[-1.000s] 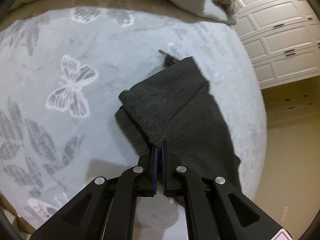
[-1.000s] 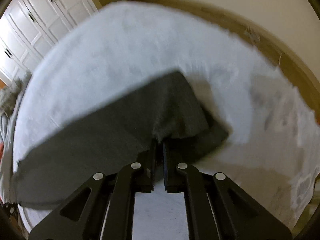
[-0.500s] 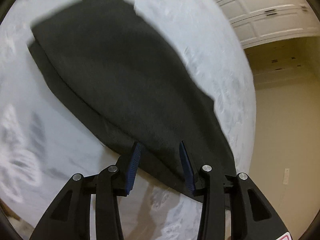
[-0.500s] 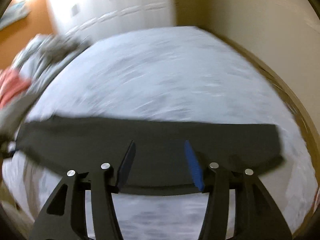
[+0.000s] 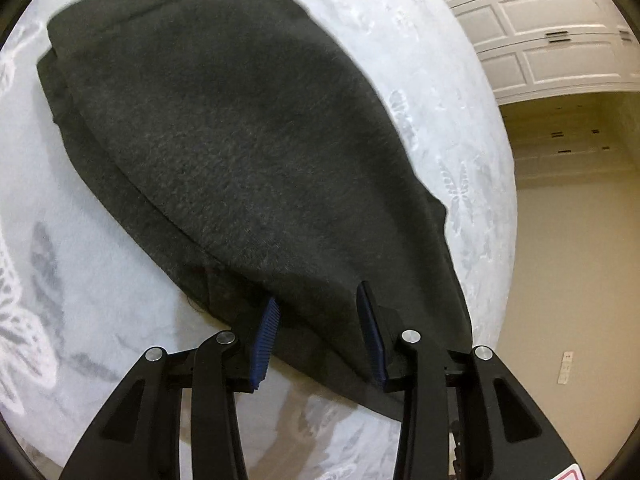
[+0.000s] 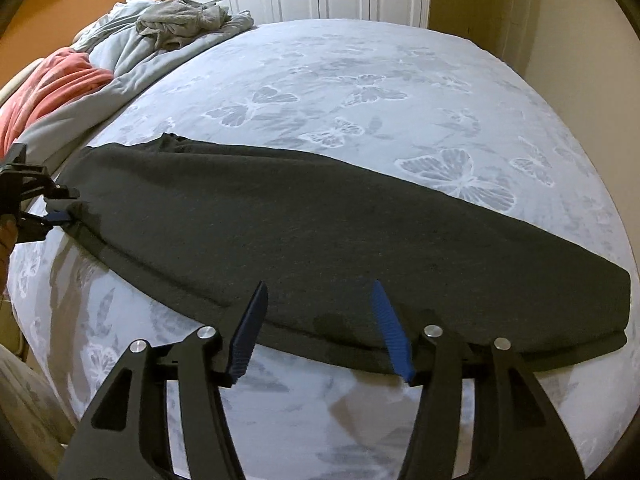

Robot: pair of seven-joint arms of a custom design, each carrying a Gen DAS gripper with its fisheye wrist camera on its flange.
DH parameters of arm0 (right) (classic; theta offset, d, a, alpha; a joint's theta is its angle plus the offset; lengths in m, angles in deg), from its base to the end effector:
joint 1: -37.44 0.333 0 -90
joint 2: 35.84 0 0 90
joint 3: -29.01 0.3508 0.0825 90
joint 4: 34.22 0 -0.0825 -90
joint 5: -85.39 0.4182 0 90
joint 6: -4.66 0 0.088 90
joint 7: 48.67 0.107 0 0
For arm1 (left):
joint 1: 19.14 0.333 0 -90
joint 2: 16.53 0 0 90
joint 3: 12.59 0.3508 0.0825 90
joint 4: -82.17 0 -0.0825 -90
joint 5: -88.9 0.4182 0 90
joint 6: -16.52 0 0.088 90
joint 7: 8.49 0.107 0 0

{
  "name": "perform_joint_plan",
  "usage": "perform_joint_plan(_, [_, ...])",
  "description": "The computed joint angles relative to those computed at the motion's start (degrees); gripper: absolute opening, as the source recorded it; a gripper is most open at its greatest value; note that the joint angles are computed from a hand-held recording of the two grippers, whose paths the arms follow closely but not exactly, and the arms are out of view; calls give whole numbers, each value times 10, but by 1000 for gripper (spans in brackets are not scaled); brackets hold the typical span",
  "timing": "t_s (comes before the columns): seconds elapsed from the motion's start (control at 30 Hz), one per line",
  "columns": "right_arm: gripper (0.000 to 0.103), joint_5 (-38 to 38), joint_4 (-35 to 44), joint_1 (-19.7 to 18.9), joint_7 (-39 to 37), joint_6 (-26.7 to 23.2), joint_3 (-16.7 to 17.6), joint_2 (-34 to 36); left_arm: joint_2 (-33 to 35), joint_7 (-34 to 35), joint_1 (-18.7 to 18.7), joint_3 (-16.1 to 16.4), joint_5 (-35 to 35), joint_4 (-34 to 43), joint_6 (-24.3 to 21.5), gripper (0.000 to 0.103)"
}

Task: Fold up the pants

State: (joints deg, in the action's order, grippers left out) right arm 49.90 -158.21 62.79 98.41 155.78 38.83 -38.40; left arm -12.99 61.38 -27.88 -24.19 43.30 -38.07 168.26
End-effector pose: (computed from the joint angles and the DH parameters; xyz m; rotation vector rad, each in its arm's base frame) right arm 0.4762 0.3549 0.4856 -1.9041 1.7409 -0.5708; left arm 0.5893 -0.1961 0.4547 2.3984 -1.2331 0.8988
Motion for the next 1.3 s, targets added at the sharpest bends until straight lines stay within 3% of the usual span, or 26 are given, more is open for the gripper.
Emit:
perform_joint_plan(0.07, [55,-6,4,0,9,1,0,5,8,20,2,-2,-34,2,11,34])
perform_joint_plan(0.13, [55,-9,6,1,14,1,0,8,2,38,2,-4,-43,-2,16,5])
perform_joint_plan(0.23, [55,-25,4,2,27,-3,0,3,-49,91,-5,-8,-110,-32,29,5])
perform_joint_plan(0.3, [55,-35,-3,0,40,6,0,-5,-84,114,-22,7,-124,-53,31,5])
perform_joint_plan(0.4, [58,-37,-1,-3,39,-4,1,-3,-62,33,-12,6,-31,-51,-3,6])
perform_joint_plan(0.47, [58,-9,9,-2,22,-23,-2,8,-40,11,-8,11,-11,-44,-37,10])
perform_joint_plan(0.57, [59,12,9,-3,5,-38,-6,3,-46,7,-6,11,2,-46,-37,16])
perform_joint_plan(0.7, [63,-50,-31,-31,67,-92,-13,-68,-89,-61,-9,1,118,-68,23,21])
perform_joint_plan(0.77, [66,-69,-76,-64,123,-120,-15,-130,-104,-77,-12,-6,170,-75,61,41])
perform_joint_plan(0.8, [66,-69,-89,-78,140,-141,-13,-149,-108,-98,-10,-13,206,-78,79,42])
perform_joint_plan(0.87, [66,-56,-124,-105,165,-177,-20,-193,-108,-158,2,-28,298,-72,85,43])
perform_joint_plan(0.97, [66,-45,-155,-136,170,-203,-26,-223,-82,-185,-6,-38,380,-34,59,43])
perform_joint_plan(1.1, [66,-9,-205,-169,179,-183,-53,-251,-37,-215,-37,-43,463,22,18,43])
perform_joint_plan(1.2, [66,5,-250,-190,187,-116,-68,-280,-5,-215,-66,-41,489,51,0,43])
perform_joint_plan(1.3, [62,23,-270,-210,176,-52,-74,-279,22,-230,-93,-34,513,78,-11,53])
